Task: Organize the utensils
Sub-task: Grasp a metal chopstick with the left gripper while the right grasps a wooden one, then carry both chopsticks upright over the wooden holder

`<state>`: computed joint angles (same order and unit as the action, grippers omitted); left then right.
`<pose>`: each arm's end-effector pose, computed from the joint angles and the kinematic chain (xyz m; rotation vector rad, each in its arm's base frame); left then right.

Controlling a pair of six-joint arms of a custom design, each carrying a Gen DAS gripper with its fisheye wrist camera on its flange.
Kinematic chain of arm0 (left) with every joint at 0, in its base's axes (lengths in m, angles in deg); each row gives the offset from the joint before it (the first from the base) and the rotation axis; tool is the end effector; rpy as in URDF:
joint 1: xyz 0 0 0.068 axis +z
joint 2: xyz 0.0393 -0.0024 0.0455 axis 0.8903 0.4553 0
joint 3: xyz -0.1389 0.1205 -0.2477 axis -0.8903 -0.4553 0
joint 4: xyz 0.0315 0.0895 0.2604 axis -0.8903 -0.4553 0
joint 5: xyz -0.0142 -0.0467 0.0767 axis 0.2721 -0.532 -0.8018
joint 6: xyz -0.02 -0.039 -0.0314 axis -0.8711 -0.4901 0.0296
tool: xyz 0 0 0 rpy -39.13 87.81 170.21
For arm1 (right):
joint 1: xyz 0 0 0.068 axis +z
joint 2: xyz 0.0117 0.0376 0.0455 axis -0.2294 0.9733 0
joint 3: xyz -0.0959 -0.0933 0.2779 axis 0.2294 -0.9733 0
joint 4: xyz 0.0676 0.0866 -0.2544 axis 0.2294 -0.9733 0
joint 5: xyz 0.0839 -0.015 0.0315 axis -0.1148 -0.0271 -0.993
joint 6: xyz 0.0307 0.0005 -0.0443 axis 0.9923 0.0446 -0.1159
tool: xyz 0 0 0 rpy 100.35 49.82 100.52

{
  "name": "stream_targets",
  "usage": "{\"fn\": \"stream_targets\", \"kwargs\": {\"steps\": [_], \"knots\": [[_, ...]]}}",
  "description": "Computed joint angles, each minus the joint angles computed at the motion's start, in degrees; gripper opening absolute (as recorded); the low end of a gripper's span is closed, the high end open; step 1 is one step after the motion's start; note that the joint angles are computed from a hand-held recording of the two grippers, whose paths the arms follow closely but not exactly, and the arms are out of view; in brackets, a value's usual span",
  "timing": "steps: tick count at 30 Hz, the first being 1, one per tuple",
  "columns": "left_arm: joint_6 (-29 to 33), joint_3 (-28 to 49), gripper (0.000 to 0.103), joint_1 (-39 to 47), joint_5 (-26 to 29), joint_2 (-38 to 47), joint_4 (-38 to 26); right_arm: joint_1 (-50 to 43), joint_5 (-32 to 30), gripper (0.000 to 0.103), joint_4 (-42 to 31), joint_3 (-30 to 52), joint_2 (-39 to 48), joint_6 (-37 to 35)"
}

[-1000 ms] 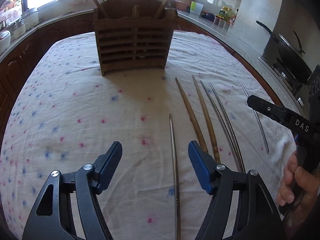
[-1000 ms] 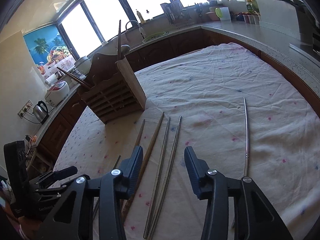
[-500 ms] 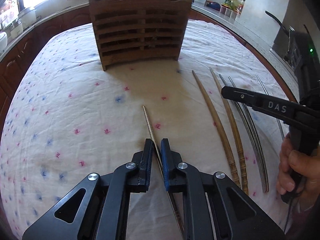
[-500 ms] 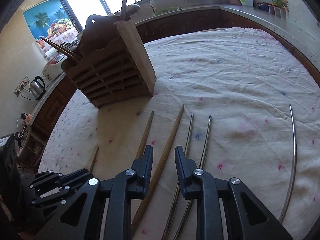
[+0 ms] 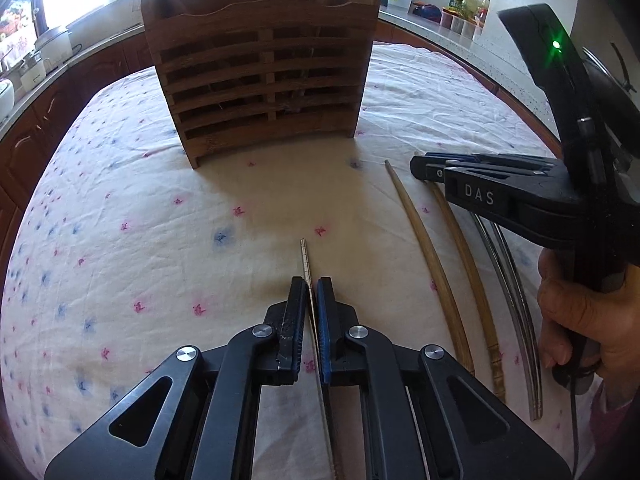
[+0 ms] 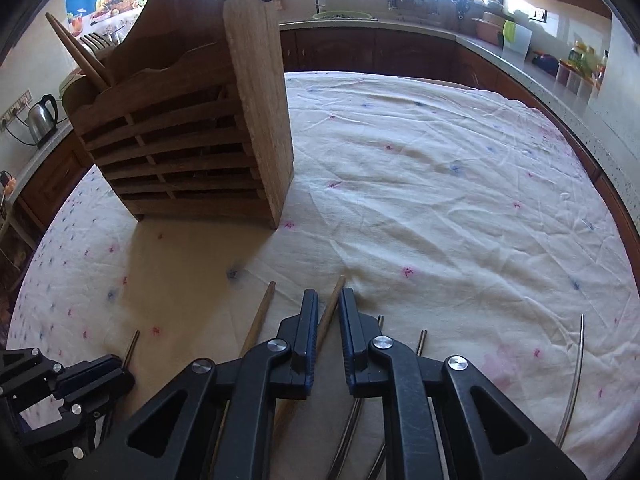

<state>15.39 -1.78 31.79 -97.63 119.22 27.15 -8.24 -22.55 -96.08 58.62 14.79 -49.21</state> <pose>0.1772 -0.0994 0.2136 0.1196 2.5454 -0.1315 0.2723 0.0314 0.1940 -0.3729 2.5593 0.2500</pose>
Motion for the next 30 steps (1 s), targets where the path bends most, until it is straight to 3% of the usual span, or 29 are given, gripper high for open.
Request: {"fn": "stream_targets", "kwargs": {"steps": [5, 12, 17, 26, 30], "knots": [[1.3, -1.2, 0.004, 7.5, 8.8, -7.2, -2.1, -5.4, -10.4, 0.005, -3.9, -0.6, -4.0, 1.4], [2.8, 2.0, 0.004, 15.1, 16.5, -21.8, -12.4, -12.9, -22.3, 0.005, -15.1, 0.5, -17.0, -0.3], [5.0, 6.6, 0.004, 20.9, 21.8, -28.8, -19.0, -16.6, -27.5, 0.005, -23.6, 3.8, -24.1, -3.3], [17.7, 16.5, 0.004, 45.2, 42.1, -32.5, -30.6, -25.8, -37.3, 0.005, -35.4, 12.2, -29.2, -10.5], [19.1, 18.1, 0.004, 48.6, 44.6, -32.0, -30.5, -27.4, -39.1, 0.005, -35.1, 15.0, -29.5, -9.4]]}}
